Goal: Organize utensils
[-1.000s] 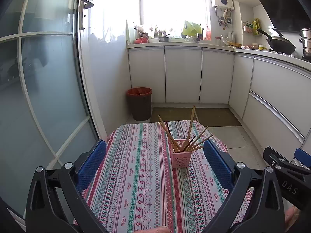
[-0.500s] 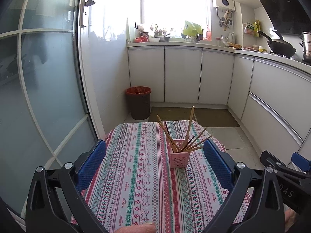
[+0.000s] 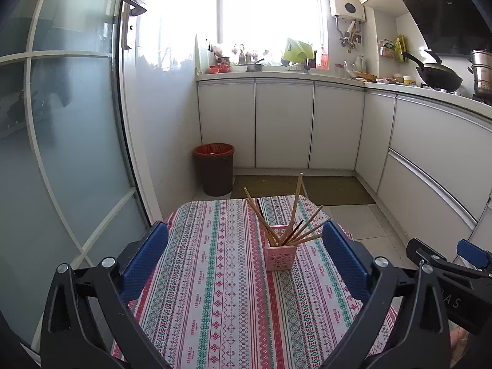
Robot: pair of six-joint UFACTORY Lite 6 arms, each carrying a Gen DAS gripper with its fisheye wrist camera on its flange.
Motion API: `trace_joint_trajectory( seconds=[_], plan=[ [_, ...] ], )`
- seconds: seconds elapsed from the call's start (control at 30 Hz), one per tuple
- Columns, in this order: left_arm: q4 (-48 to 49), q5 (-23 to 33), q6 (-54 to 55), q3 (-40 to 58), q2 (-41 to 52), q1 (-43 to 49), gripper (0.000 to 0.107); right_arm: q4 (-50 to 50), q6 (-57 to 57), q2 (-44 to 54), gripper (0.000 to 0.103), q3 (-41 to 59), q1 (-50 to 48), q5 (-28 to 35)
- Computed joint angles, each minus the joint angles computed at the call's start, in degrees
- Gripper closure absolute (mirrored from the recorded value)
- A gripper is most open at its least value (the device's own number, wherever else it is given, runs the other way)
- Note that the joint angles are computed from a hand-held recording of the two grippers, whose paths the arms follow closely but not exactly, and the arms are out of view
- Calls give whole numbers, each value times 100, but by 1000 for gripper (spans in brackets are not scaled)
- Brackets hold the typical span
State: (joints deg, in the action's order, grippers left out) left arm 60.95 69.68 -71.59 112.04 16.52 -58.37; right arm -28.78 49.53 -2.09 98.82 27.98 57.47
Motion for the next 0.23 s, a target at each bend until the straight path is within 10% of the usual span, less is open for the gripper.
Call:
trace_joint_trajectory(
  seconds=[0.23],
  plan=[
    [-173, 30, 135, 177, 97, 20, 11, -30, 12, 24, 7, 48, -10, 10]
  ],
)
